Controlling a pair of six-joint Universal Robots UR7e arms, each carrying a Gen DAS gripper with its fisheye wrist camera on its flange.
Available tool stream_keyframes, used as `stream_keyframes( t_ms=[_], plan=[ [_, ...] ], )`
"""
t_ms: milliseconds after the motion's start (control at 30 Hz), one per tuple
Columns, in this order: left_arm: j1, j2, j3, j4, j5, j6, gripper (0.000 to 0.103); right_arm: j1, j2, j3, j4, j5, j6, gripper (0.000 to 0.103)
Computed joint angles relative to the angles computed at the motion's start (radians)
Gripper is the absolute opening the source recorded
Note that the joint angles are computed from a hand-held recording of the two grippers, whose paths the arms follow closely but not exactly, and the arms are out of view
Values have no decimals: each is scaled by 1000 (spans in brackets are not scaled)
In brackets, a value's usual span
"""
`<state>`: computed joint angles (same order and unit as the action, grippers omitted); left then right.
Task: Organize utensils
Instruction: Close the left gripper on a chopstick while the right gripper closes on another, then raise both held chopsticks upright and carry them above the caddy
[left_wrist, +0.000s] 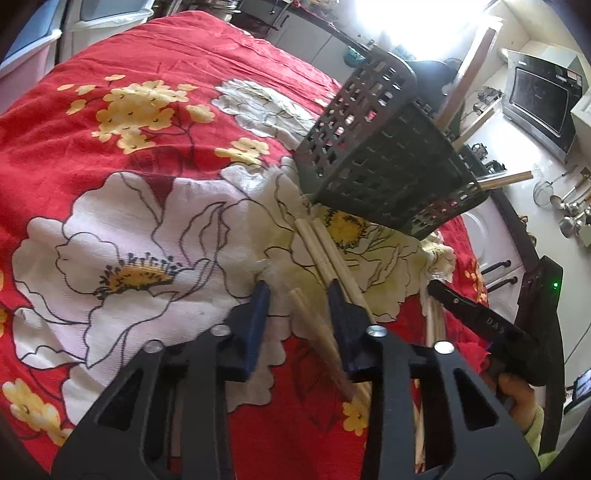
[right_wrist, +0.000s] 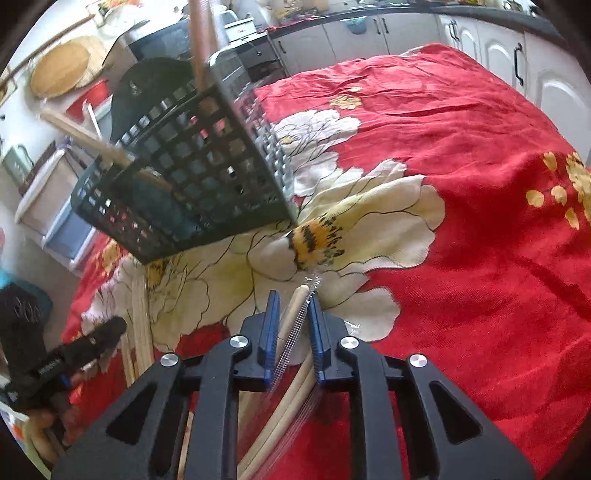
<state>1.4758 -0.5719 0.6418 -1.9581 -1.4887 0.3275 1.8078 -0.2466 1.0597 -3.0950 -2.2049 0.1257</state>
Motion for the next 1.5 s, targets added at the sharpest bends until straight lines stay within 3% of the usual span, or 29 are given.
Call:
stream_keyframes(
  t_ms=[267,300,567,733,1500],
  plan=[
    [15,23,-59,45,-32,-21,9,-9,-32,49,-50,34,37,14],
    [15,23,-61,49,-37,-24,7,-9,-36,55,-56,36,36,10],
    [25,40,-116,97,-86,-50,5,1,-64,101,-105,52,-9,9],
    [26,23,-111,69,-118,-51,4,1,-88,135,-160,134,-18,7],
    [13,-63,-46,-108,-200,-43,3,92,-69,58,-189,239,-224,1]
  ],
)
